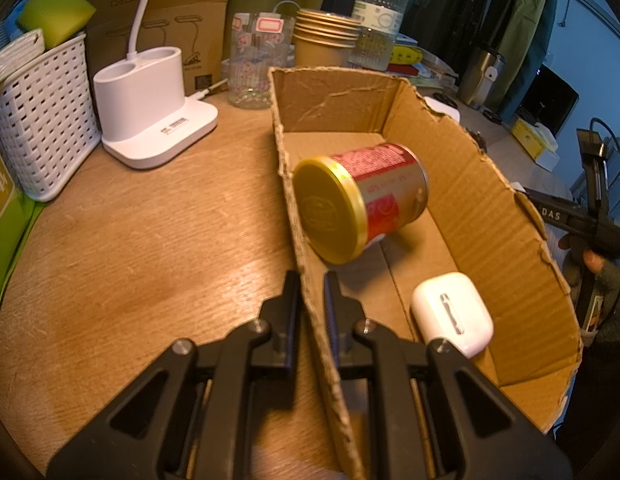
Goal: Organize rigid objects
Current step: 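Move the right gripper to the white charger plug and grasp it, then carry the charger plug over the box with the right gripper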
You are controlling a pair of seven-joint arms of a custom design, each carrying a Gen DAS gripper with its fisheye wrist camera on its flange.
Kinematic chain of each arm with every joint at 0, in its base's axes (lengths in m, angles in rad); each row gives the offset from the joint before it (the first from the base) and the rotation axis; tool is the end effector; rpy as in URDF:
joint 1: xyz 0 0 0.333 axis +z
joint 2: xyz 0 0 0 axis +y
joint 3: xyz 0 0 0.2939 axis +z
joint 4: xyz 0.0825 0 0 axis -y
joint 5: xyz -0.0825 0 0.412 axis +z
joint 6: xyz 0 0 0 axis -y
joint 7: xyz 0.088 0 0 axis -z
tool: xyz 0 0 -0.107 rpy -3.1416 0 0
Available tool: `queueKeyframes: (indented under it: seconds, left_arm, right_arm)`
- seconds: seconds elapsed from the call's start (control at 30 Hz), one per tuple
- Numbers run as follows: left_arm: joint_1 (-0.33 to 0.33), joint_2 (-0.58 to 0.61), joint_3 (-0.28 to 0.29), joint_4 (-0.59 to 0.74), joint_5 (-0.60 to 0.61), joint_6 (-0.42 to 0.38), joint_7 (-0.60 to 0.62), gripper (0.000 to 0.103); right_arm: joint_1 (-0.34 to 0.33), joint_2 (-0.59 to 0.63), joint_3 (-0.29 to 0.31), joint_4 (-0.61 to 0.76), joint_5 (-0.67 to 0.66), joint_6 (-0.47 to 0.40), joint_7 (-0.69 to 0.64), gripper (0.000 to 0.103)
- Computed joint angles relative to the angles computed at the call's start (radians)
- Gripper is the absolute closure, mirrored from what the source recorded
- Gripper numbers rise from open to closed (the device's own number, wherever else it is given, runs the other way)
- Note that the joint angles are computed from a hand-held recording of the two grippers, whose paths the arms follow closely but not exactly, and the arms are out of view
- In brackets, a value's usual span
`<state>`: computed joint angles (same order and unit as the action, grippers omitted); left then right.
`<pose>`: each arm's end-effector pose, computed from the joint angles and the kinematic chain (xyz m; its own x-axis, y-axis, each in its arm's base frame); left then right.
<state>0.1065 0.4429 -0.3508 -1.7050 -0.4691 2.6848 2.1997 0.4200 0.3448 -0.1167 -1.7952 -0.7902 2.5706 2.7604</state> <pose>0.7066 -0.1318 0.3723 -0.4690 -0.8631 0.1876 -0.7430 0.2707 -0.6121 0.6536 0.2229 0.3656 -0.3002 -0.9519 0.0610 -0.7353 0.1902 -0.6505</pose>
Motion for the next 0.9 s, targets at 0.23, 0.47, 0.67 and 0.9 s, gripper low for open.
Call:
queueKeyframes:
  seconds: [0.23, 0.47, 0.67, 0.9]
  left_arm:
    - [0.000, 0.000, -0.001, -0.001, 0.000, 0.001, -0.001, 0.090]
    - [0.001, 0.000, -0.001, 0.000, 0.001, 0.000, -0.001, 0.090]
    - [0.000, 0.000, -0.001, -0.001, 0.001, 0.002, -0.001, 0.090]
    - [0.001, 0.000, -0.001, -0.001, 0.001, 0.001, -0.001, 0.090]
  right_arm:
    - [0.012, -0.015, -0.002, -0.014, -0.048, 0.014, 0.043, 0.041]
    - [0.025, -0.037, 0.011, -0.017, -0.098, 0.020, 0.065, 0.041]
    - [0.032, -0.053, 0.029, -0.009, -0.142, 0.016, 0.078, 0.041]
    - [0.037, -0.065, 0.045, -0.002, -0.176, 0.015, 0.086, 0.041]
